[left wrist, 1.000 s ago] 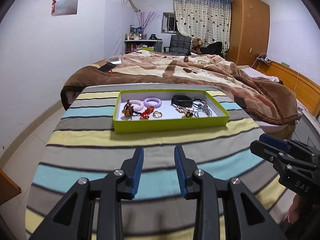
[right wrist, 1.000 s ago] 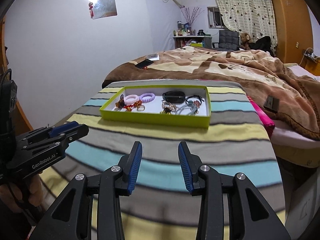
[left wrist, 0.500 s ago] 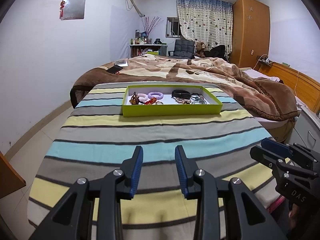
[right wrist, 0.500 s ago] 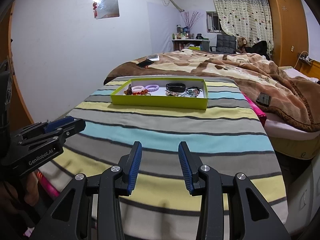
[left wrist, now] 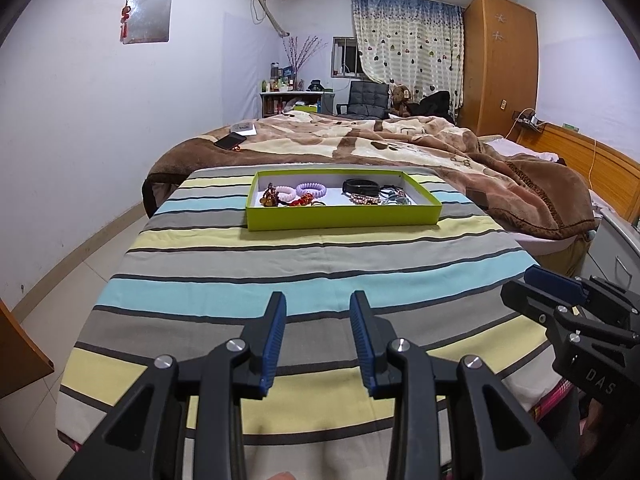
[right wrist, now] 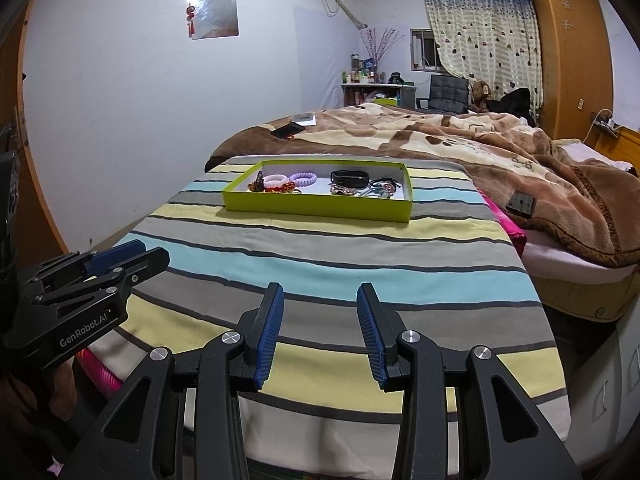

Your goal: Organize jewelry

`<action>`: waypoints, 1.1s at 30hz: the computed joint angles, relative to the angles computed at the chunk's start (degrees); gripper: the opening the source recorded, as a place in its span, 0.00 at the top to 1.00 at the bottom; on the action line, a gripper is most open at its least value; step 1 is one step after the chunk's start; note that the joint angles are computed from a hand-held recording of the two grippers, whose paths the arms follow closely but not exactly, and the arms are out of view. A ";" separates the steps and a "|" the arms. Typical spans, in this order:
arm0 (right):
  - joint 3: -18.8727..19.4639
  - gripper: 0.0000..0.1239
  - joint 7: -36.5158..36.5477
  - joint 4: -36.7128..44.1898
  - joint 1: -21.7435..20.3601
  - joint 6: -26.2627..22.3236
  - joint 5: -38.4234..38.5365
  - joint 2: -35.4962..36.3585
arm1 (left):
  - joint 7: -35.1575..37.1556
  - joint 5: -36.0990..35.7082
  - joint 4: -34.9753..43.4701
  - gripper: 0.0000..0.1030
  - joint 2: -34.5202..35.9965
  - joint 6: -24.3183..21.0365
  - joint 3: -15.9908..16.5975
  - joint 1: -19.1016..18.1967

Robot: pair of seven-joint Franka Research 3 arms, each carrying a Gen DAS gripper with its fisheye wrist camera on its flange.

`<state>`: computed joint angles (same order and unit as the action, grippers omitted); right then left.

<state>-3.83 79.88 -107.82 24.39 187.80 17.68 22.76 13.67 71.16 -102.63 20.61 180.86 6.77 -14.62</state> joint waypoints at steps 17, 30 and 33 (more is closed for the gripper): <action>-0.38 0.68 -0.03 -0.73 0.12 0.21 0.48 -0.67 | 2.41 -2.52 -0.55 0.67 -0.01 0.14 0.33 -0.46; -0.61 0.68 0.28 -0.45 0.40 -0.22 0.42 -0.62 | 1.91 -1.94 -0.65 0.67 -0.06 0.19 0.61 -0.85; -0.58 0.68 0.41 -0.49 0.37 -0.26 0.32 -0.67 | 1.57 -1.56 -0.84 0.67 -0.21 0.12 0.77 -1.07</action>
<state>-4.41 80.28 -108.31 24.76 187.54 18.01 22.09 15.25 69.60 -103.47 20.40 180.98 7.55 -15.70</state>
